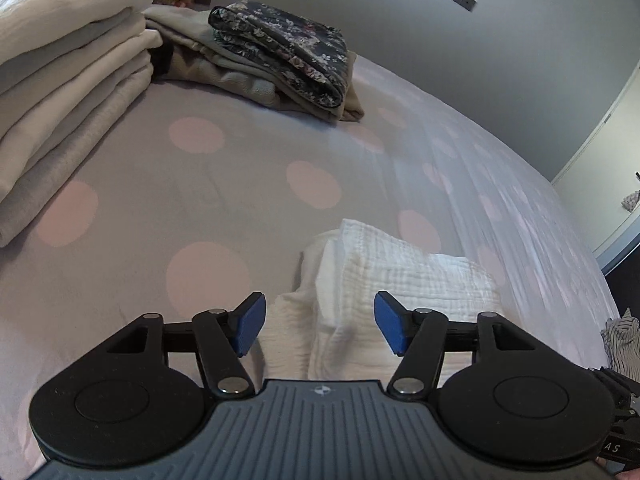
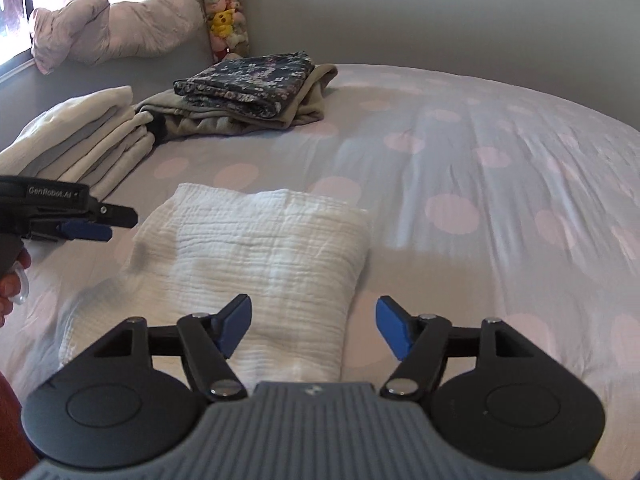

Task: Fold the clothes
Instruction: 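Grasp the folded gauze bundle with both grippers and lift it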

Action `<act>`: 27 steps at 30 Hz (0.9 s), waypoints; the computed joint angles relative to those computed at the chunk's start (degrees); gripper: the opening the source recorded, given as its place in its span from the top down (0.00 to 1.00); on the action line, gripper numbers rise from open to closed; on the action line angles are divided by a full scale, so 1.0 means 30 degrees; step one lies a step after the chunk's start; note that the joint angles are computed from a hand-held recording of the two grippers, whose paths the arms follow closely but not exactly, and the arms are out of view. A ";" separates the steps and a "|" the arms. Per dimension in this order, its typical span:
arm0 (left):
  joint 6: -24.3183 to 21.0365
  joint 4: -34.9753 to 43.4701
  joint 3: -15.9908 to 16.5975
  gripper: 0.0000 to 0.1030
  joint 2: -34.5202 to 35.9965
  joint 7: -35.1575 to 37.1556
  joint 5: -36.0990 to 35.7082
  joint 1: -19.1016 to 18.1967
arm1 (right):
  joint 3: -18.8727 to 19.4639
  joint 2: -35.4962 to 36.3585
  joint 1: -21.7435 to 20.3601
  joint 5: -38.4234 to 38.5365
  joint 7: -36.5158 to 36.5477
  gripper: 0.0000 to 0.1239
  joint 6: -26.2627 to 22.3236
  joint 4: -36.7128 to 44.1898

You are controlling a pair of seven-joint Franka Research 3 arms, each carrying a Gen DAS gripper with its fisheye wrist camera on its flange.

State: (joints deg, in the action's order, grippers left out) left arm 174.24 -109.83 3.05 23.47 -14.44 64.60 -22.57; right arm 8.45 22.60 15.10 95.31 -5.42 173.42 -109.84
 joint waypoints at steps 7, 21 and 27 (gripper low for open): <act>-0.0943 -0.0424 -0.4852 0.40 0.0970 0.8471 -0.8156 0.3970 | 0.0377 0.1574 -0.1161 -0.4423 0.6280 0.41 -0.1521 0.0964; -0.1449 0.0116 -0.4614 0.27 0.1969 1.3159 -1.2468 0.3041 | 0.2161 0.3964 -0.3657 -0.7084 1.0036 0.41 -0.4240 0.2720; -0.1432 0.0116 -0.4045 0.41 0.1846 1.4529 -1.3713 0.2301 | 0.2438 0.4079 -0.4084 -0.6725 1.0061 0.55 -0.5192 0.2799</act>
State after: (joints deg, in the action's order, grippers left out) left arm 169.94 -109.48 -9.09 29.01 29.14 23.46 -15.67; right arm 15.76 34.83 2.85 75.13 24.76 157.85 -101.45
